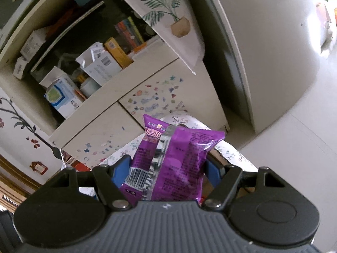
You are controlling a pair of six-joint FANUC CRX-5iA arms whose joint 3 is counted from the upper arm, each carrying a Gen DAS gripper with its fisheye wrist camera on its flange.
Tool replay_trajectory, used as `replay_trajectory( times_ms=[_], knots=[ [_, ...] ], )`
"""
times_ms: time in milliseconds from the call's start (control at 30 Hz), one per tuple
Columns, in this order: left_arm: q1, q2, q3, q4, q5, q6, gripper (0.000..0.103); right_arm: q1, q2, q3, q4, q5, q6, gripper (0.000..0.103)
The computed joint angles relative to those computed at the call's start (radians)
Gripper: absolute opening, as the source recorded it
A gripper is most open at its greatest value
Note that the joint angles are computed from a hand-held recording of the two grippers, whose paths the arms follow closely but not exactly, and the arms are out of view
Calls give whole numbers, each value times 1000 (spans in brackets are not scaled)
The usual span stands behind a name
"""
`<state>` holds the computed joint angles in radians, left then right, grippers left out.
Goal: Organize snacks
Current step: 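Carry both bags over the box and open both grippers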
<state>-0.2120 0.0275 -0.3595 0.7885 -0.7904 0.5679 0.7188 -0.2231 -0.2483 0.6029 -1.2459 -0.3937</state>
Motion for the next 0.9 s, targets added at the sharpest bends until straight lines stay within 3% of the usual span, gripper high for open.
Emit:
replay_trajectory(
  times_ms=[67,233,500,900],
  knots=[
    [-5,-3,-2,-8,-1,6,92,-2,5,8,-11,-8,4,78],
    [-3,-20,-15,29,2,-18,101,3,10,10,9,-33,-22,84],
    [37,-13,35,0,-13,66,101,4,4,-2,38,3,-6,84],
    [153,16,167,-148,-20,231,101,9,28,14,52,71,89,84]
  ],
)
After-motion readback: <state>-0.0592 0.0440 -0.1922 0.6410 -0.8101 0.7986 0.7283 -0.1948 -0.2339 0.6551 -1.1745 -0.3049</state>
